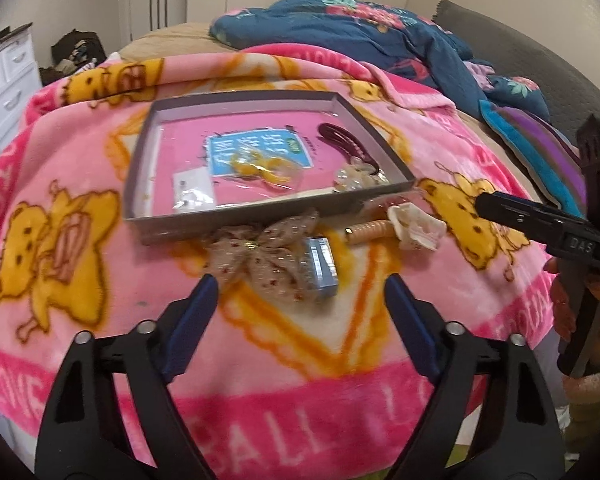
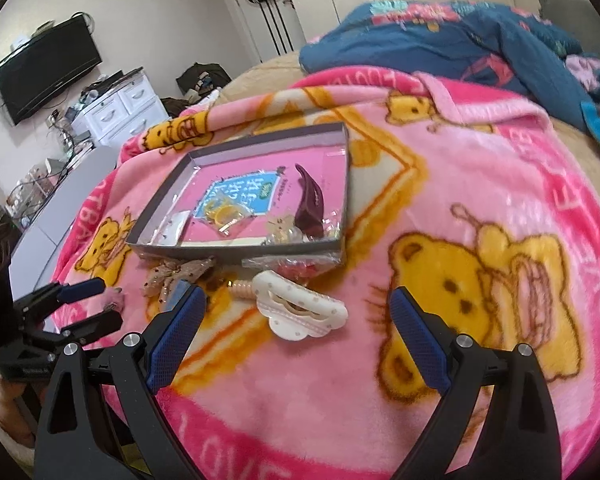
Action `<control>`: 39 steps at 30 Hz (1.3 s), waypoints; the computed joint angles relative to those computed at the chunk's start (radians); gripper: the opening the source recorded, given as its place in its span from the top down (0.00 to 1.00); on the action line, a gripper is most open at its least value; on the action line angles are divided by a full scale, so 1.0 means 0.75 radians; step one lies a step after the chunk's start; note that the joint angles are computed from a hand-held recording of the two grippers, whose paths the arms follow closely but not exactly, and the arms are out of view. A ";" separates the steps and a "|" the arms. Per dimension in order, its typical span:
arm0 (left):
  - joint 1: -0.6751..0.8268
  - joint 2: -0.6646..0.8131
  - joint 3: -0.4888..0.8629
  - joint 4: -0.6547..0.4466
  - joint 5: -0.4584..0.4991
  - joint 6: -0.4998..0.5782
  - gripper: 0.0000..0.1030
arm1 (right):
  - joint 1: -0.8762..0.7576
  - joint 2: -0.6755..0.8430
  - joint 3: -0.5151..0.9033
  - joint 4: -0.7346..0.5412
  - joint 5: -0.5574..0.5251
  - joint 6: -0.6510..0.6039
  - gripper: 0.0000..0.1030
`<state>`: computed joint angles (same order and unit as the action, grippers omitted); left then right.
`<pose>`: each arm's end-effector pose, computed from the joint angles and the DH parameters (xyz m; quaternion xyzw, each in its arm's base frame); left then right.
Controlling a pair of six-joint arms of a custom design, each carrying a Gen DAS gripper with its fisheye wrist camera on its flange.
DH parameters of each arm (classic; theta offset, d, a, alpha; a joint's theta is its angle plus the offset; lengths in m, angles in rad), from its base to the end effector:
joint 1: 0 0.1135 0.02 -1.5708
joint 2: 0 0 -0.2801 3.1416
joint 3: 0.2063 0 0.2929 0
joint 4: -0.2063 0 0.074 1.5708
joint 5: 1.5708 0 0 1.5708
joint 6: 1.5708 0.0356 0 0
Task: Organize jewelry
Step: 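Move the open left tool toward the blue clip beside the lace bow, then grasp the blue clip with the left tool while the right tool grasps the white claw clip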
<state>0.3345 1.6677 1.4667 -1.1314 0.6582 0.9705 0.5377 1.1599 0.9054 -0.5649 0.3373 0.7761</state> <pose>0.3511 0.0990 0.2946 0.3303 0.8805 -0.1867 0.2843 0.2415 0.1303 0.2776 0.1702 0.9032 0.0972 0.3818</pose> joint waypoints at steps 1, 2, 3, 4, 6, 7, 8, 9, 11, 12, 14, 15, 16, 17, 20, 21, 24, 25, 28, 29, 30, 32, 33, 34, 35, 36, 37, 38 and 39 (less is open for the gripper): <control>-0.014 0.002 -0.006 -0.005 -0.003 -0.004 0.32 | -0.014 0.005 -0.004 0.008 -0.018 0.006 0.10; -0.024 0.001 -0.011 -0.007 -0.004 -0.008 0.38 | -0.031 0.010 -0.014 0.023 -0.042 0.014 0.10; -0.038 0.001 -0.017 -0.013 -0.004 -0.005 0.44 | -0.043 0.014 -0.020 0.036 -0.059 0.017 0.10; -0.046 -0.001 -0.022 -0.015 -0.005 -0.003 0.47 | -0.061 0.024 -0.023 0.050 -0.081 0.017 0.10; -0.069 -0.007 -0.038 -0.006 -0.011 -0.010 0.54 | -0.093 0.047 -0.019 0.069 -0.120 0.015 0.10; -0.083 -0.011 -0.048 0.003 -0.017 -0.013 0.54 | -0.114 0.061 -0.018 0.088 -0.147 0.012 0.10; -0.096 -0.016 -0.060 0.018 -0.025 -0.019 0.56 | -0.128 0.074 -0.015 0.101 -0.163 0.010 0.10; -0.106 -0.018 -0.069 0.032 -0.033 -0.029 0.58 | -0.142 0.087 -0.011 0.111 -0.177 0.010 0.10; -0.125 -0.011 -0.079 0.050 -0.050 -0.044 0.61 | -0.173 0.126 0.004 0.137 -0.220 -0.001 0.10; -0.136 -0.005 -0.084 0.061 -0.059 -0.055 0.62 | -0.183 0.147 0.013 0.146 -0.229 -0.002 0.10; -0.148 0.003 -0.092 0.074 -0.072 -0.062 0.64 | -0.201 0.194 0.037 0.152 -0.272 -0.023 0.10; -0.153 0.005 -0.097 0.083 -0.077 -0.067 0.65 | -0.203 0.217 0.050 0.145 -0.281 -0.032 0.10; -0.159 0.011 -0.100 0.094 -0.086 -0.076 0.65 | -0.197 0.236 0.059 0.141 -0.278 -0.042 0.10; -0.162 0.014 -0.104 0.102 -0.088 -0.082 0.66 | -0.190 0.252 0.065 0.142 -0.279 -0.058 0.10; -0.165 0.036 -0.085 0.107 -0.082 -0.097 0.66 | -0.167 0.316 0.093 0.117 -0.248 -0.112 0.10; -0.166 0.044 -0.077 0.105 -0.080 -0.101 0.66 | -0.160 0.334 0.100 0.111 -0.239 -0.126 0.10; -0.173 0.059 -0.063 0.113 -0.084 -0.115 0.69 | -0.148 0.369 0.102 0.120 -0.217 -0.164 0.10; -0.174 0.064 -0.058 0.111 -0.083 -0.120 0.70 | -0.143 0.379 0.103 0.120 -0.205 -0.174 0.11; -0.169 0.076 -0.050 0.104 -0.078 -0.120 0.70 | -0.139 0.408 0.109 0.115 -0.201 -0.207 0.30; -0.165 0.078 -0.051 0.101 -0.077 -0.115 0.70 | -0.141 0.415 0.109 0.116 -0.215 -0.214 0.33; -0.160 0.080 -0.051 0.095 -0.075 -0.109 0.70 | -0.141 0.417 0.104 0.120 -0.224 -0.217 0.33; -0.145 0.096 -0.039 0.066 -0.067 -0.101 0.69 | -0.128 0.397 0.077 0.143 -0.199 -0.220 0.34; -0.138 0.103 -0.036 0.058 -0.062 -0.099 0.69 | -0.124 0.393 0.076 0.142 -0.192 -0.220 0.34; -0.132 0.110 -0.035 0.057 -0.066 -0.103 0.69 | -0.119 0.378 0.064 0.145 -0.183 -0.216 0.34; -0.129 0.119 -0.030 0.051 -0.068 -0.103 0.69 | -0.116 0.361 0.050 0.148 -0.176 -0.210 0.34; -0.127 0.129 -0.025 0.043 -0.071 -0.103 0.69 | -0.113 0.349 0.040 0.146 -0.172 -0.205 0.34; -0.126 0.138 -0.024 0.039 -0.075 -0.107 0.69 | -0.111 0.327 0.025 0.143 -0.168 -0.197 0.34; -0.128 0.142 -0.027 0.040 -0.078 -0.111 0.70 | -0.109 0.308 0.013 0.138 -0.162 -0.189 0.34; -0.128 0.141 -0.034 0.043 -0.078 -0.111 0.70 | -0.107 0.289 0.003 0.130 -0.156 -0.180 0.34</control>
<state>0.2384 1.7733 1.4412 -1.0994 0.5997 0.8875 0.4572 1.3768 0.9079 -0.4676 0.2203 0.6410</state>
